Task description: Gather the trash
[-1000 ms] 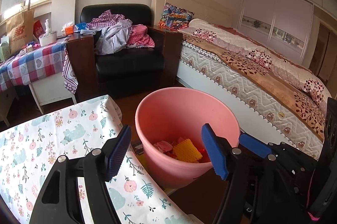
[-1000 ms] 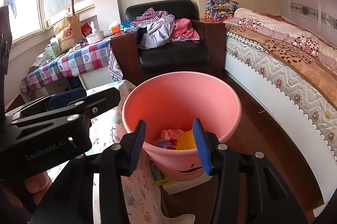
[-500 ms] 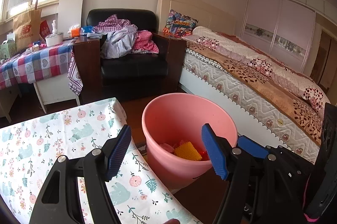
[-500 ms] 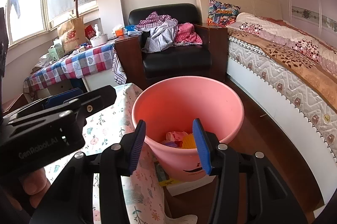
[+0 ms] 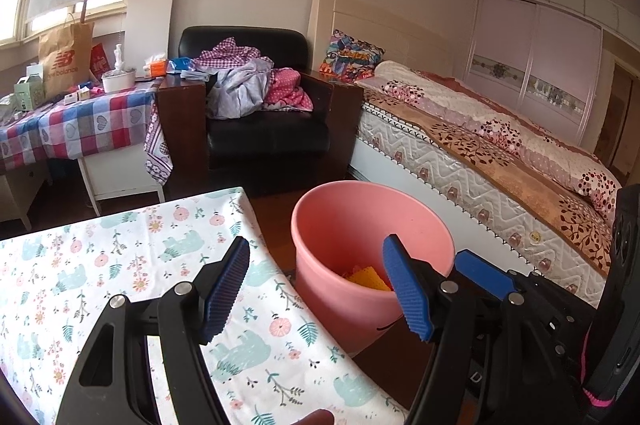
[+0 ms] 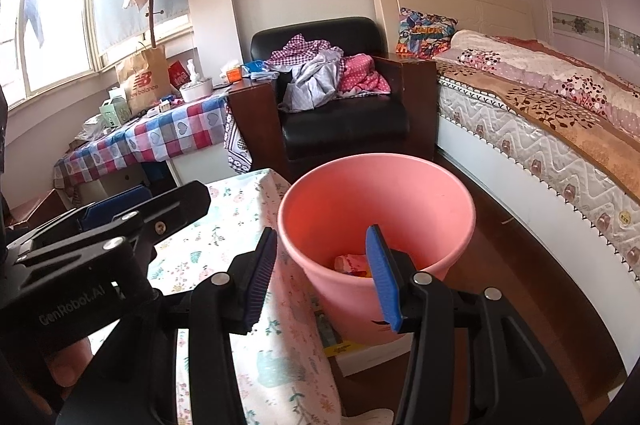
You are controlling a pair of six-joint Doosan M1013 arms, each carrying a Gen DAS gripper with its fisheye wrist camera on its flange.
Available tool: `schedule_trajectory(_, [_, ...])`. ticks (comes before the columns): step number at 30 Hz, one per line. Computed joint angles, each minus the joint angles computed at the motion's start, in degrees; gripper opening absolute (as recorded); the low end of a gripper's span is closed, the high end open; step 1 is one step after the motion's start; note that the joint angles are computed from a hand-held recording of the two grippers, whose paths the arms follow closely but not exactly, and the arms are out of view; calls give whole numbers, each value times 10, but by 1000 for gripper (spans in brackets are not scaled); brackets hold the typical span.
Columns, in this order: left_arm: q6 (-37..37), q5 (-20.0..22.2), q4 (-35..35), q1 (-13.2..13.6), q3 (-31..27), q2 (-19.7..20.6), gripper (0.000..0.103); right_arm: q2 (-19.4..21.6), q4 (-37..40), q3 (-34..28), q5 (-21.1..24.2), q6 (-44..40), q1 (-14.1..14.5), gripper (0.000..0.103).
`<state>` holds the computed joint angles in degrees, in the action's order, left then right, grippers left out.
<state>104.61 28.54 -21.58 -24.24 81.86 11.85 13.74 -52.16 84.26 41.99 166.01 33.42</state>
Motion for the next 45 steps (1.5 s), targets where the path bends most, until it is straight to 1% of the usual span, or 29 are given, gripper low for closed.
schedule_trajectory(9, [-18, -19, 21, 3, 22, -21, 68, 0, -20, -4, -6, 13, 10, 47])
schedule_trajectory(19, [-34, -21, 26, 9, 36, -33, 68, 2, -20, -8, -4, 11, 18, 47])
schedule_trajectory(45, [-35, -25, 19, 13, 44, -41, 68, 0, -22, -7, -3, 5, 23, 47])
